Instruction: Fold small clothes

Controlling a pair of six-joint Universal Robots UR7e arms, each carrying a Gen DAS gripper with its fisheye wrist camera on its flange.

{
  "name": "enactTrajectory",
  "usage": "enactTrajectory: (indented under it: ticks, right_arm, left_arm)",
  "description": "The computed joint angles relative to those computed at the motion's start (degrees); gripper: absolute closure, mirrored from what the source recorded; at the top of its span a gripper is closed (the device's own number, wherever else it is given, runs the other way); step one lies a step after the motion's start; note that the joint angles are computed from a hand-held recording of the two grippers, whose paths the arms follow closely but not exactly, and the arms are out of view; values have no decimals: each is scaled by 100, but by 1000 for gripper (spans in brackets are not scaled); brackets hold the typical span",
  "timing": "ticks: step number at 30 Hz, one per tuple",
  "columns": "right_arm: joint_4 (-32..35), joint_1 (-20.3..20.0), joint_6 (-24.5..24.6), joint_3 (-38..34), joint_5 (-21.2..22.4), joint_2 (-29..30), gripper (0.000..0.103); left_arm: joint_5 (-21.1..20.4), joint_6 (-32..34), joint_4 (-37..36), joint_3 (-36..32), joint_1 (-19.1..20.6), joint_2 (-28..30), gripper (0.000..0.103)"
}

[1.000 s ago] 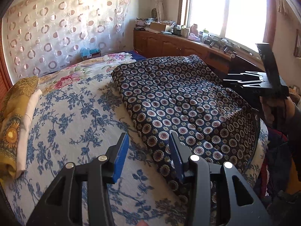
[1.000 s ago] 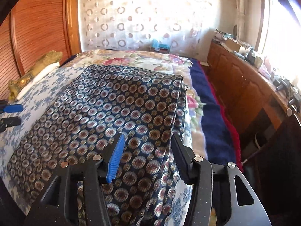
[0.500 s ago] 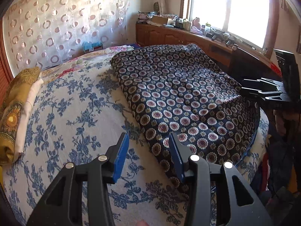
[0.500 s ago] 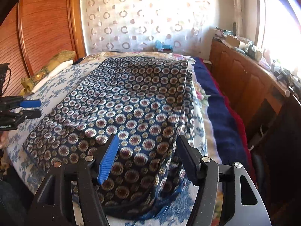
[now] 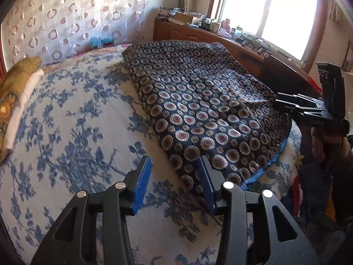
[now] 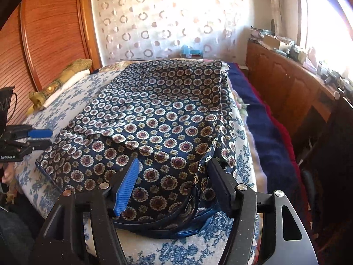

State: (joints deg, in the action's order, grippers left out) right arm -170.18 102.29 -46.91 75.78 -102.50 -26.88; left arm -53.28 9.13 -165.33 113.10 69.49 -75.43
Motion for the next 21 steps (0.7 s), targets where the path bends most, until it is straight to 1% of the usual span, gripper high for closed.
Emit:
enactTrajectory:
  ticks: [4,8,9,10,11,12,14,17,21]
  right_arm:
    - [-176,30,-7,96,120,-35,37]
    - [-243,80,-26,163,219,-63,37]
    - [-235,91,-41,178,234,-68,37]
    - [-231,96,-50,189,244,-71,37]
    - [-216,104,-64,204,257,-74,37]
    - [-205,110,-78,220,269,-75,37]
    - [-174,131,-101,243,276,-69,37]
    - [-92,158,-149,308,332,-92,37]
    - [-12,189,-242,470,437,-177,37]
  left_arm:
    - [-205,-55,77,74,18,-18,60]
    - [-182,9,-12,176,-37,-25,60]
    - [-235,46,-26,201,-42,-29,70]
    - [-275,87,-29,214,-42,-26,77]
    - [-264,126,-56,229,-52,-18,86]
    - [-264,125,-47,218,-56,-5,100]
    - [-384,108,-42,193,-50,-10,103]
    - [-591,137,-202,149,-84,-45,103]
    - [-569,315,-418,-31,-257,-17,103]
